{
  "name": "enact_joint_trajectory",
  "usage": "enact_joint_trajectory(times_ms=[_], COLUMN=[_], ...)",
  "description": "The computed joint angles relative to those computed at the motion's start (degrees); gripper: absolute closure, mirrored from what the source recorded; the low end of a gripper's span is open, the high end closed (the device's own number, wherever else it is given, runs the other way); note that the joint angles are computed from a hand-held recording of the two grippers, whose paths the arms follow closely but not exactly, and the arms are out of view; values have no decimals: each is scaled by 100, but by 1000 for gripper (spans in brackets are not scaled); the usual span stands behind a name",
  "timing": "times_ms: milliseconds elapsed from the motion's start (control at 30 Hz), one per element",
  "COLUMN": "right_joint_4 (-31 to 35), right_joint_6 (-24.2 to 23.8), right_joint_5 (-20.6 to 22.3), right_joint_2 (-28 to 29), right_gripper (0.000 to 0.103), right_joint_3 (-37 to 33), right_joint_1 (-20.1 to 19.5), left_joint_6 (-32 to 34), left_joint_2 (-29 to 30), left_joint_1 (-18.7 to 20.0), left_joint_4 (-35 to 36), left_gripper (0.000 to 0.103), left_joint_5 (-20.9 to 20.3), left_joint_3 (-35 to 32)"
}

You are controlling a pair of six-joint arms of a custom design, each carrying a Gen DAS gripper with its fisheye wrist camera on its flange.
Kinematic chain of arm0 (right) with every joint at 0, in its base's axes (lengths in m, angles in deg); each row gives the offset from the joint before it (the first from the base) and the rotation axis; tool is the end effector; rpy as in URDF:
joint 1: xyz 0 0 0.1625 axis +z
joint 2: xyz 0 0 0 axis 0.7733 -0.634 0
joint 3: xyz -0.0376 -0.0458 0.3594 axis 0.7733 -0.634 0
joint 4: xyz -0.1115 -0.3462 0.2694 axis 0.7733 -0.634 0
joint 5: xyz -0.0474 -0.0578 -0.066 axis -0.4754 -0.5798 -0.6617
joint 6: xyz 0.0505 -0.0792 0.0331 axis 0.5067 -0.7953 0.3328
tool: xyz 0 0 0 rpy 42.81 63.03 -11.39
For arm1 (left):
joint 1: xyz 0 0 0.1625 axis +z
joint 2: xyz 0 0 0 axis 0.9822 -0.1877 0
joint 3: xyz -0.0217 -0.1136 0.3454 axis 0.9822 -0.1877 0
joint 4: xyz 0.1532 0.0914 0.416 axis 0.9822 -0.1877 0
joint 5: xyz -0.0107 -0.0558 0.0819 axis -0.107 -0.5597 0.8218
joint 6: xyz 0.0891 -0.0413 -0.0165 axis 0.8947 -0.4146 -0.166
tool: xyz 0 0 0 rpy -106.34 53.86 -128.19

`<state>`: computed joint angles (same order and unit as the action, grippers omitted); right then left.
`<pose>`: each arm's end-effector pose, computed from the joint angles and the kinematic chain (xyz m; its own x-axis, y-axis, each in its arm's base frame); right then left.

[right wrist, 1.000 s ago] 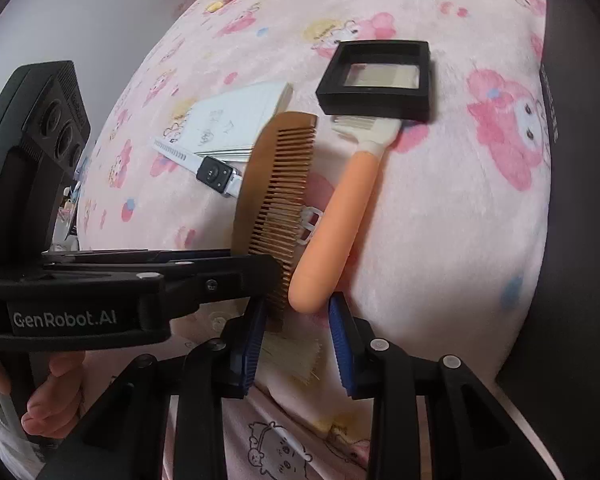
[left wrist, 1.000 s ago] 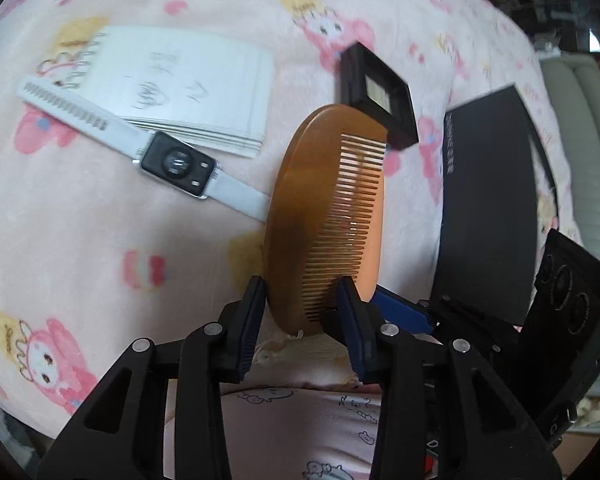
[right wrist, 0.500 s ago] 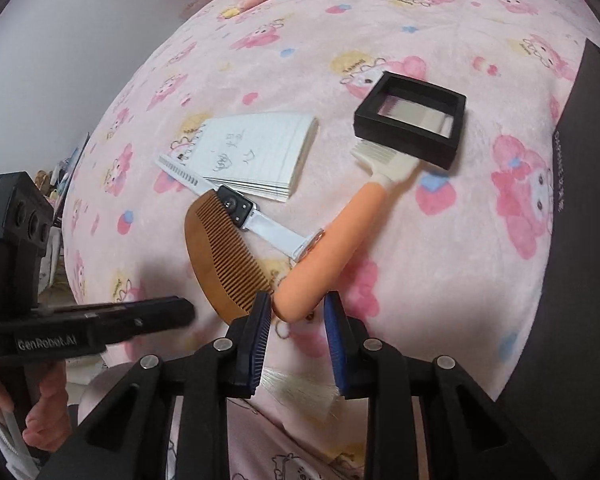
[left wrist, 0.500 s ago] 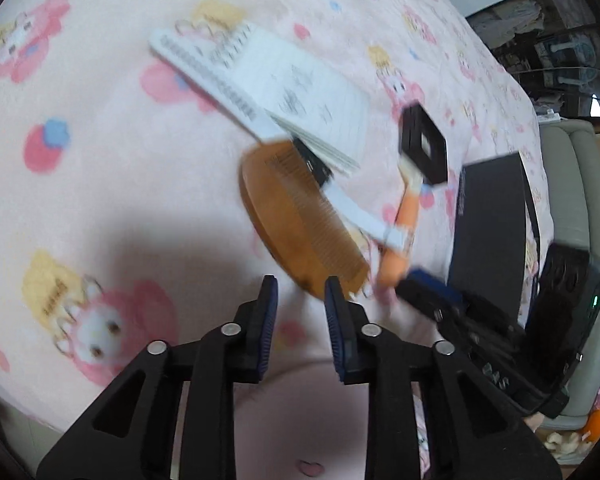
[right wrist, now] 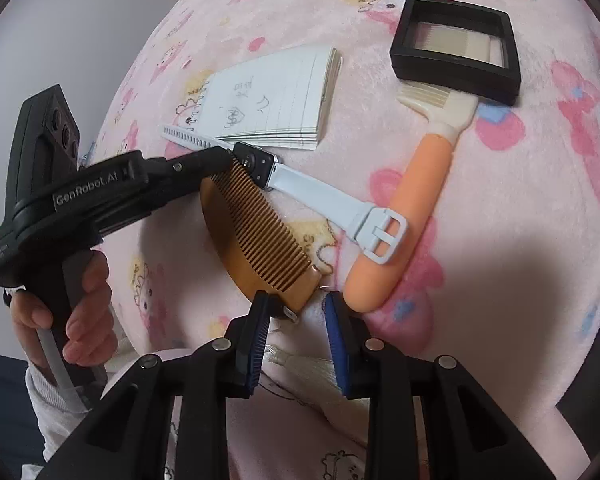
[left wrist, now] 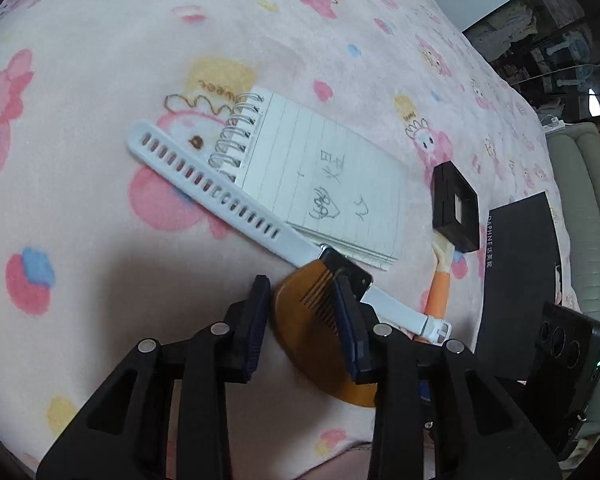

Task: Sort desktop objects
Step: 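Grasp the wooden comb with the left gripper and lift it, then carry the wooden comb with the left gripper over the black box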

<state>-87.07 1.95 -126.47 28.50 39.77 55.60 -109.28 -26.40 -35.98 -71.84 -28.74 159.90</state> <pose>0.2939 -0.5949 0.1066 -0.7460 -0.6660 -0.0049 -0.6067 0.6765 0.4175 -0.1706 -0.4385 0.2410 -0.7400 -0.6584 -0.1373 -0.4055 0.5997 -0.6899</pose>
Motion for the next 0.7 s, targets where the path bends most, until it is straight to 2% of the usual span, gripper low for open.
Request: enact_joint_trajectory(times_ms=[100, 233, 333, 433, 500, 700], right_joint_4=[-196, -560, -614, -543, -494, -686], right_joint_6=[-32, -62, -149, -69, -40, -219], right_joint_5=[7, 93, 85, -24, -40, 36], right_joint_2=[-68, -189, -191, -119, -65, -425], right_gripper=[77, 77, 77, 77, 77, 77], right_joint_3=[87, 147, 122, 183, 194, 322], right_joint_1=[26, 37, 34, 27, 40, 108], left_joint_6=[-435, -739, -1140, -976, -908, -885], left_joint_2=[-115, -460, -439, -351, -172, -135], left_joint_1=[-274, -583, -674, -438, -410, -891], left_joint_4=[337, -61, 436, 78, 83, 2], left_gripper=[71, 72, 72, 72, 71, 70], left_joint_5=[-30, -240, -138, -268, -259, -15], left_joint_3=[66, 453, 412, 465, 330, 203])
